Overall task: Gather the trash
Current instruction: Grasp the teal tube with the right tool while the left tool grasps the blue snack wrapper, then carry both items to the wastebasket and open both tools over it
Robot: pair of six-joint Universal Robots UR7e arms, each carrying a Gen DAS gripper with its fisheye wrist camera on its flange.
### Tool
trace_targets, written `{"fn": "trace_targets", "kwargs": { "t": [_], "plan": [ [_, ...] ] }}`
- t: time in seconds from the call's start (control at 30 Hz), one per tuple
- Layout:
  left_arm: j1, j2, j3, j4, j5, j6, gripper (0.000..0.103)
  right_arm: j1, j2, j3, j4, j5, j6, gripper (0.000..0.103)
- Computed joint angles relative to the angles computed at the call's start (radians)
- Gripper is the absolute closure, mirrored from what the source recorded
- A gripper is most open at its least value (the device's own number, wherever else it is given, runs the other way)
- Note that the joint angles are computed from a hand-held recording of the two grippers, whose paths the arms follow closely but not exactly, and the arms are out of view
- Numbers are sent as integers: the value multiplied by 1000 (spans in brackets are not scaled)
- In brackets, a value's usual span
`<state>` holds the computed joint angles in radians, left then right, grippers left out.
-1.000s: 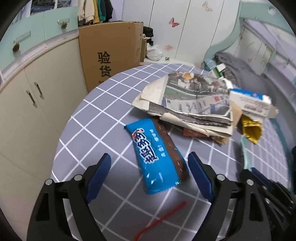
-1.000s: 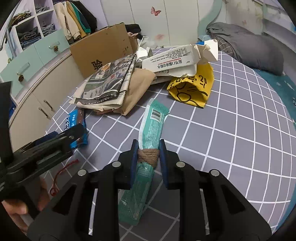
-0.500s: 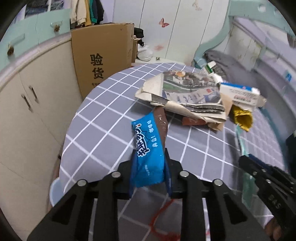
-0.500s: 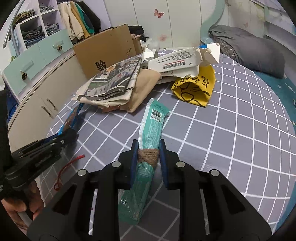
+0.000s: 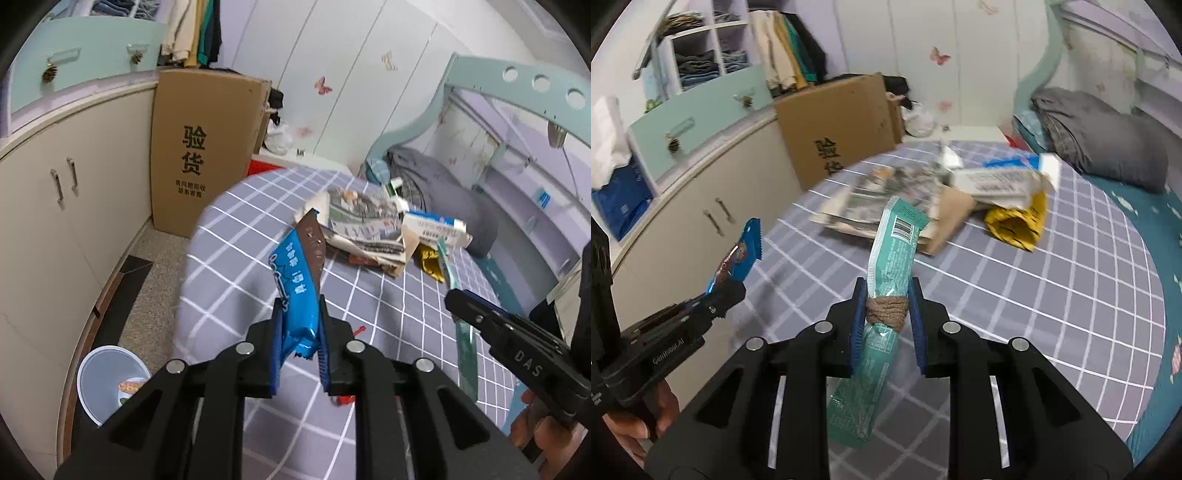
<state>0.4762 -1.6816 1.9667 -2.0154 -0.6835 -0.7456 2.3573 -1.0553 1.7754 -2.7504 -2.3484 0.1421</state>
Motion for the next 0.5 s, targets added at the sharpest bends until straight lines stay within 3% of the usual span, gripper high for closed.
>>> {"fn": "trace_targets", "kwargs": {
  "t": [0.23,0.5],
  "plan": [
    [-40,-142,13,183,68,-119,88,44,135,-113,21,122,-47,81],
    [-9,-311,-6,529,127,-352,88,61,330,-262,77,273,-68,81]
  ]
}}
